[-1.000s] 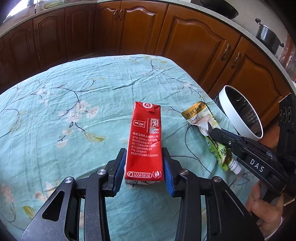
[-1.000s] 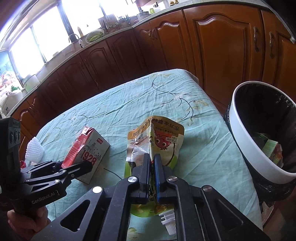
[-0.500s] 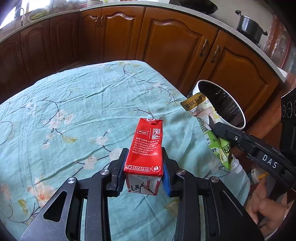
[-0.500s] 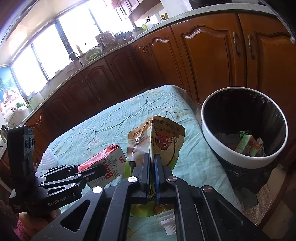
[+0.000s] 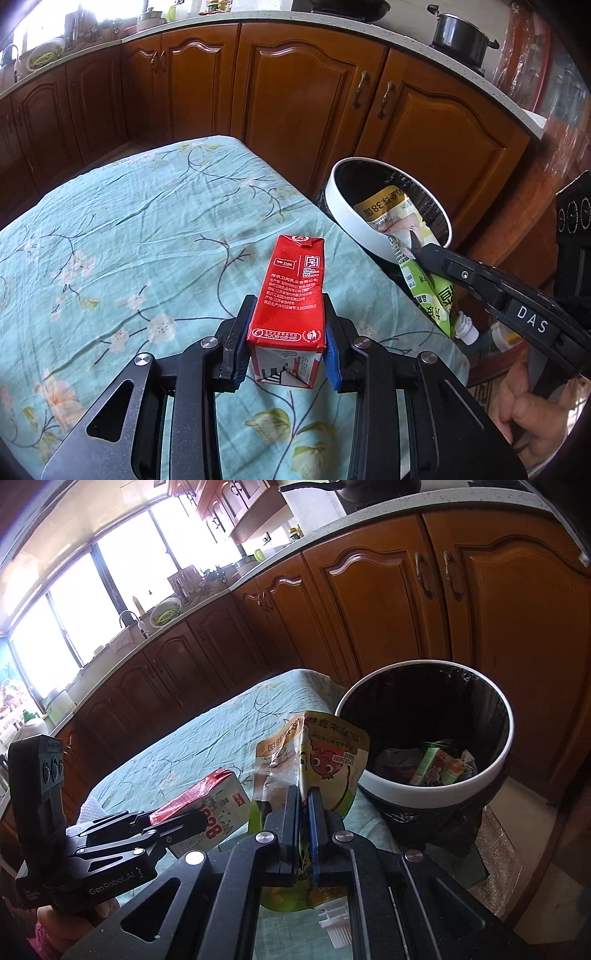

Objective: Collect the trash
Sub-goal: 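Carry the red carton and yellow pouch over the bin with both grippers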

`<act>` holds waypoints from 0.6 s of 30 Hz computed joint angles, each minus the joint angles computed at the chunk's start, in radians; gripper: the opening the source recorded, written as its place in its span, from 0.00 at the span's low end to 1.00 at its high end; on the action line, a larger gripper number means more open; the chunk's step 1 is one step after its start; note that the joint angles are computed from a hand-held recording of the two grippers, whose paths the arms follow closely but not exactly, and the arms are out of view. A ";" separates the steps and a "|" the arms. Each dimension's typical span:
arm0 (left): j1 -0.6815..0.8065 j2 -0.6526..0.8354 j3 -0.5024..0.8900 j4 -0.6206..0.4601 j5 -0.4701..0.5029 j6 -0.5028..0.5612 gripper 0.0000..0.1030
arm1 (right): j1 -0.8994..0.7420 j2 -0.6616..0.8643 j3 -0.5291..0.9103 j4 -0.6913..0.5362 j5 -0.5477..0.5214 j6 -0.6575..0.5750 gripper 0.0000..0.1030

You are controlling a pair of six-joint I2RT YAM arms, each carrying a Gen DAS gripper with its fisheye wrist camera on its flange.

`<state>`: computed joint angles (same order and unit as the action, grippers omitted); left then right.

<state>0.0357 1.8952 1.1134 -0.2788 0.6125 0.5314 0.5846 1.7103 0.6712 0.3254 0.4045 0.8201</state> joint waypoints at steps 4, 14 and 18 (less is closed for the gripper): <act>-0.032 -0.015 -0.011 0.009 -0.003 -0.012 0.30 | -0.013 -0.046 -0.056 0.010 0.019 0.018 0.04; -0.119 -0.033 -0.006 0.026 -0.013 -0.045 0.30 | -0.095 -0.125 -0.131 0.013 0.009 0.011 0.04; -0.161 -0.033 0.007 0.036 -0.021 -0.063 0.30 | -0.139 -0.122 -0.122 0.003 -0.011 -0.009 0.04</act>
